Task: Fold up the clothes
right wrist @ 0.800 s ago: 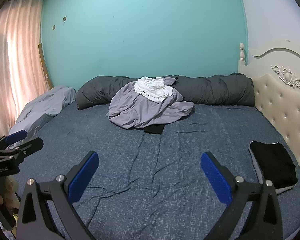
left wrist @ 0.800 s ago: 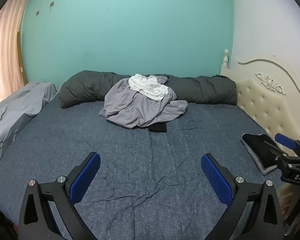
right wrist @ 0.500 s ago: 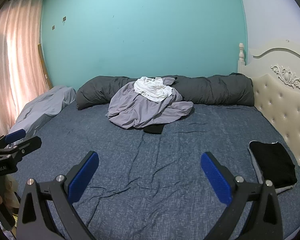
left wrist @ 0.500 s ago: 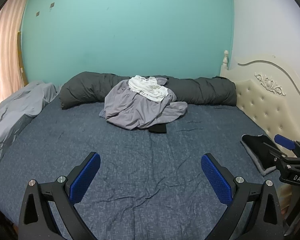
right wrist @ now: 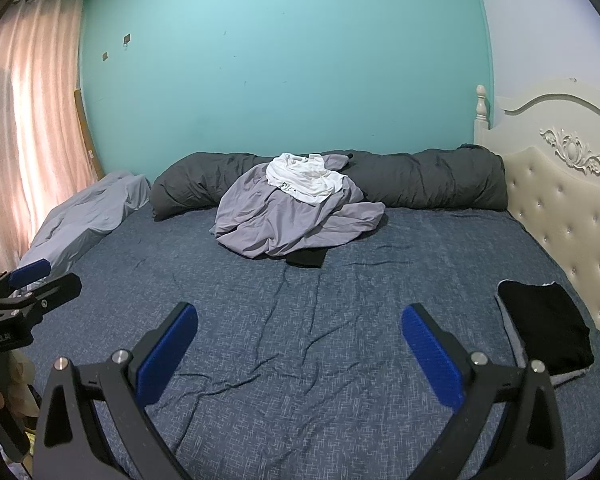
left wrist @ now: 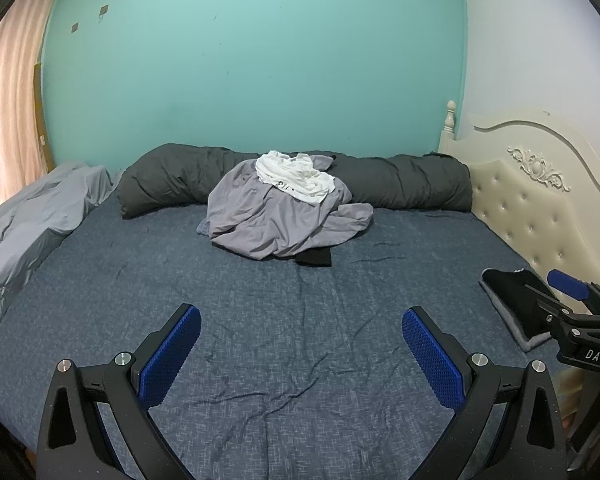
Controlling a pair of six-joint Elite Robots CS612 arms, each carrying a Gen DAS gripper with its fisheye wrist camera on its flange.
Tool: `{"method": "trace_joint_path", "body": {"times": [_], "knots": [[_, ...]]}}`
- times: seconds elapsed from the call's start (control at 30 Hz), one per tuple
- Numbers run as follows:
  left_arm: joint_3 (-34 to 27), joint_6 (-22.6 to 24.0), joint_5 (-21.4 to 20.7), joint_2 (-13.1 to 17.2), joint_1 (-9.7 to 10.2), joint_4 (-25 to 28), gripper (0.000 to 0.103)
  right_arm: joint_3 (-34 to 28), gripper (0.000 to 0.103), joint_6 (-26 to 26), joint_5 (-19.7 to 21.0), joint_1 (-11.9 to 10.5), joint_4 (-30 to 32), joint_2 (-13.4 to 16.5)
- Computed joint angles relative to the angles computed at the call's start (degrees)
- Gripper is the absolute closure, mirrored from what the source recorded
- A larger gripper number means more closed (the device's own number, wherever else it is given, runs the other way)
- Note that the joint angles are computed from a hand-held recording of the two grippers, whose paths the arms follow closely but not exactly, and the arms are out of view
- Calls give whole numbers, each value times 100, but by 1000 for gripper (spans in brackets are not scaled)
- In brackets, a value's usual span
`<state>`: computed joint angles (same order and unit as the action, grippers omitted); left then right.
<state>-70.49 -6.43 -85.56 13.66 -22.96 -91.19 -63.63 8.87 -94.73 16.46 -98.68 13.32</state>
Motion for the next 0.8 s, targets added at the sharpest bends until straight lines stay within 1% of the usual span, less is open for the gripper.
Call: {"method": "trace_joint_path", "body": {"times": [0.63, 0.8], "knots": [[-58, 31, -38, 54, -3, -28, 0, -19, 1, 8, 12, -10, 5, 10], [-48, 53, -128, 44, 20, -34, 0, -35, 1, 5, 5, -9, 3, 19]]}}
